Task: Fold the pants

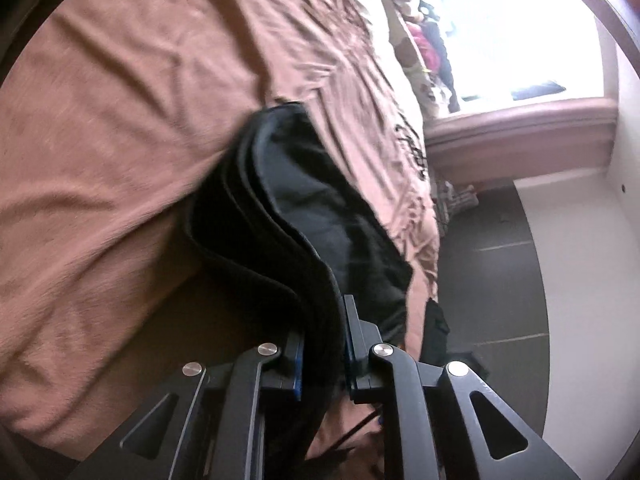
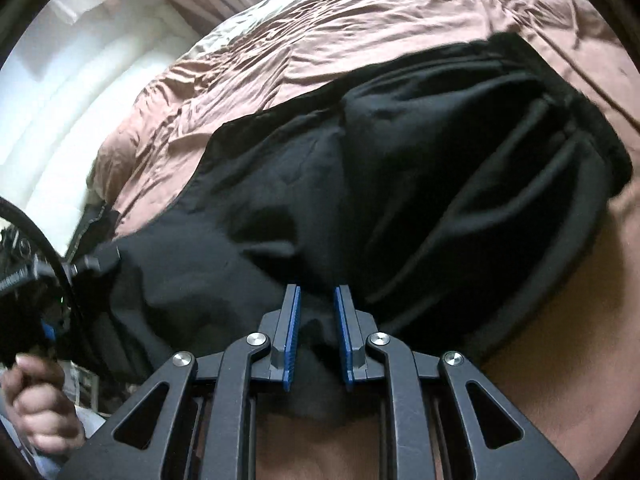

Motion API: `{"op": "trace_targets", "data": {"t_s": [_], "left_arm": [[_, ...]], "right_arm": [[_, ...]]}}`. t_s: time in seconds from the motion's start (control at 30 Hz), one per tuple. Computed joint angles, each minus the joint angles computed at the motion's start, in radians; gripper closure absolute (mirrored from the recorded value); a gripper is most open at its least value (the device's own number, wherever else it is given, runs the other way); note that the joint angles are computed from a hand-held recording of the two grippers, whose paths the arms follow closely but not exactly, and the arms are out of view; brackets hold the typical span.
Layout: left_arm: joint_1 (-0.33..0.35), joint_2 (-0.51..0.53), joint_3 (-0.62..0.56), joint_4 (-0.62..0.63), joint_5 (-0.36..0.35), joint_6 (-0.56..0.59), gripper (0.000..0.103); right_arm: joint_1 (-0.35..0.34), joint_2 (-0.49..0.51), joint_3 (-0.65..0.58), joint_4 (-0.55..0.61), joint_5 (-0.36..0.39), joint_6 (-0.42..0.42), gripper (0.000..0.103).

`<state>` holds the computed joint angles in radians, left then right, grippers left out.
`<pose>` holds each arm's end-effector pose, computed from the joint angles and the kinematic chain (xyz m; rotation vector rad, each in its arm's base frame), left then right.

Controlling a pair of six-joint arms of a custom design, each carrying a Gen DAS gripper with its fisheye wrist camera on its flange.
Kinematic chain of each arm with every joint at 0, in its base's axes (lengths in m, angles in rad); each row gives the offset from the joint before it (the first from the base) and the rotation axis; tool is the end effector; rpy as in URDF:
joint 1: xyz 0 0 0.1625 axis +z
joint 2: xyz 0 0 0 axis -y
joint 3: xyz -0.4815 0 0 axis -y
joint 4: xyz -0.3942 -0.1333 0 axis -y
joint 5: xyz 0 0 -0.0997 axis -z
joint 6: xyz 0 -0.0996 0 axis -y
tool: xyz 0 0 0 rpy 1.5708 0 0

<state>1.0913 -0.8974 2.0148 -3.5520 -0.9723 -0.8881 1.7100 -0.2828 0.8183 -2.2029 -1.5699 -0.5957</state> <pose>-0.1089 -0.6200 0.2069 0.9068 -2.5190 1.4637 0.2584 -0.8829 0.0062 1.1199 -2.9090 0.1471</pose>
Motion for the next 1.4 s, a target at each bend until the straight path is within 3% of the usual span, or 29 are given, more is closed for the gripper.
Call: {"op": "trace_targets", "data": {"t_s": [0.23,0.4,0.53,1.3,1.4], "left_arm": [[-0.021,0.006,-0.09,0.094,-0.025,0.067,0.087],[-0.025,0.029,-0.167,0.179,-0.046,0.097,0.087],[-0.02,0.062,-0.25,0.264,-0.069,0.121,0.087],[0.019,0.311,-0.663,0.625,-0.23,0.174,0.087],[0.023,0.344,-0.715,0.677,-0.239,0.163,0.078]], "right_arm": [[-0.036,-0.045,0.022,0.055,0.061,0.022,0.088],[-0.073,-0.098,0.065,0.039,0.141,0.043,0.088],[-0.094,-0.134,0.107,0.011,0.162,0.035,0.088],[-0.174,-0.276,0.228,-0.134,0.159,0.144,0.085],[-0.18,-0.288,0.229,-0.129,0.154,0.147,0.085]]}}
